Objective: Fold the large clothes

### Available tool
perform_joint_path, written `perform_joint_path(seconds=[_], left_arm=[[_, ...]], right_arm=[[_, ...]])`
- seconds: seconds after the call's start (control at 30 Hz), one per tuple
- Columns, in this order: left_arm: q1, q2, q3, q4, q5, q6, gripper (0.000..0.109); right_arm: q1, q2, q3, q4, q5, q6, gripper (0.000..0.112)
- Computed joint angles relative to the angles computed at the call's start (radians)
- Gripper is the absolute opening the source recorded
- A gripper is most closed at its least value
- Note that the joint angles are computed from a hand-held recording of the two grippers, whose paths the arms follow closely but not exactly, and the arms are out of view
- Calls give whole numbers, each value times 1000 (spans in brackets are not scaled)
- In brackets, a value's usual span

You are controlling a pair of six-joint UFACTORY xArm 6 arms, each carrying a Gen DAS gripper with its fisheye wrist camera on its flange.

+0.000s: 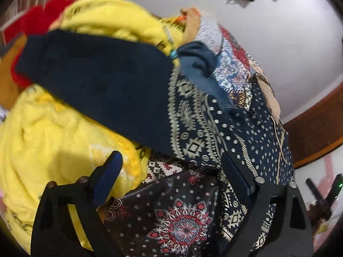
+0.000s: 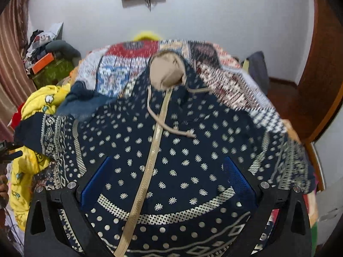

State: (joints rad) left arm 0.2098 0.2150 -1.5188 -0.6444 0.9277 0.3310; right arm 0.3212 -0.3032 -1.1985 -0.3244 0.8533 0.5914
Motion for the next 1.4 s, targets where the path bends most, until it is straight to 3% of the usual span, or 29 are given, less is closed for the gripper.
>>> perform_joint_path(seconds=[0.33,0.43,0.57,0.6,0.8,0.9,1.03,1.2,1.4], left_arm=[[33,199,-191,-45,19,-89,74],[32,221,-214,-28,-20,-127,61],[12,207,-209,123,-88,-202,32],[1,195,-196,189,-126,-238,21],[-74,115,-128,514,-285,-357,12],[-115,57,-92,568,-363,-330,9],[-182,10,-114,483,-397,-201,7],[-280,11,-195,316,-341,-65,5],[-417,37,-231,247,-275,-5,3]], right_arm=[[-44,50,-2,148,-6,-75,101],[-47,47,1,149,-7,-72,101],[-48,36,3,137,-6,-56,101],[-47,32,2,132,-3,-54,101],[-46,2,-2,114,14,-47,101],[-44,-22,2,105,26,-47,101],[-45,-53,8,90,37,-53,101],[-60,-99,26,83,37,-63,101],[-82,-151,54,76,47,-82,101]])
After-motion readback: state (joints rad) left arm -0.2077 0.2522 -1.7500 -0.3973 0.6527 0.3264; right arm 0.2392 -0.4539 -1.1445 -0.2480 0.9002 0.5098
